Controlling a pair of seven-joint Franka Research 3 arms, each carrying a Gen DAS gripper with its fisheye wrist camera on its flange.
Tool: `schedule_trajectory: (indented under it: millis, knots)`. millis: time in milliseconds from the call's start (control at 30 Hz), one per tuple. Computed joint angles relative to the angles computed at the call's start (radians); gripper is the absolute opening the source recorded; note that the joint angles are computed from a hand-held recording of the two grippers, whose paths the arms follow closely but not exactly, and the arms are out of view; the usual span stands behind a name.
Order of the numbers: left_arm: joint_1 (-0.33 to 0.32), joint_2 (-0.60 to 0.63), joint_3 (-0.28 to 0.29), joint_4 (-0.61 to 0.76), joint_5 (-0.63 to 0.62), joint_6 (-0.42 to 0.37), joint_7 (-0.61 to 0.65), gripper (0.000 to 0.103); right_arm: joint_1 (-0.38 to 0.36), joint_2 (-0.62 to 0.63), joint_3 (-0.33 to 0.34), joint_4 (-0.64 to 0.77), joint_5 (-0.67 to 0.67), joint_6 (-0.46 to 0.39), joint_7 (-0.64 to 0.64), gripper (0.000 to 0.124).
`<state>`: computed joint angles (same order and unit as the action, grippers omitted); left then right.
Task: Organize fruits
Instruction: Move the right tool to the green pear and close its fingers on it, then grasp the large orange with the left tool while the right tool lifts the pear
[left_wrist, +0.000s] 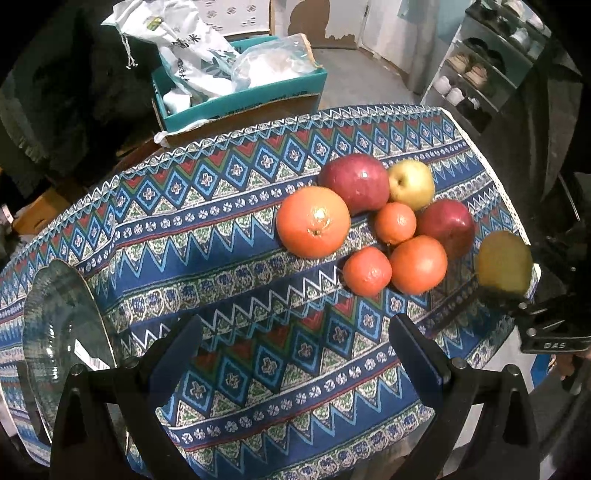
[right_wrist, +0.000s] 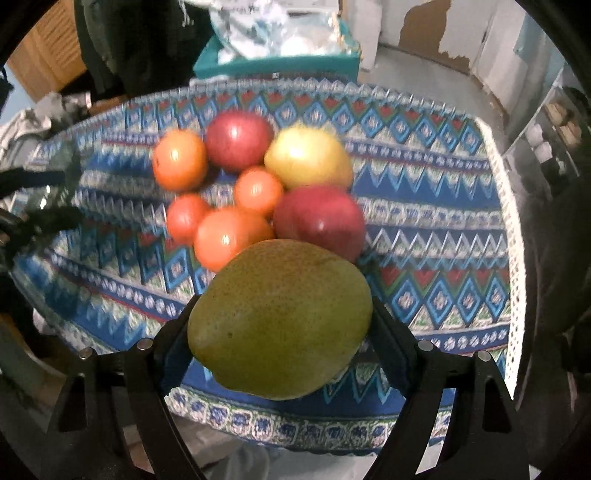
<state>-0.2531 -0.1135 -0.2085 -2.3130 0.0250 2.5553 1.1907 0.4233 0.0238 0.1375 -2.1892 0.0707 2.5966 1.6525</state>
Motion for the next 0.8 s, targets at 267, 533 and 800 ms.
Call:
schedule_trajectory:
  millis: [267, 533, 800]
  knots:
    - [0.011, 0.058, -0.004, 0.052, 0.02, 0.02, -0.029, 0.102, 0.001, 0.069, -0.013, 0.097, -0.049, 0.045, 0.054, 0.083]
    - [0.028, 0.146, -0.007, 0.129, 0.046, 0.022, -0.065, 0.102, 0.001, 0.158, -0.024, 0.205, -0.021, 0.028, 0.002, 0.083]
    - [0.037, 0.243, -0.016, 0.209, 0.06, 0.006, -0.075, 0.102, 0.01, 0.219, -0.037, 0.249, 0.008, 0.049, -0.022, 0.083]
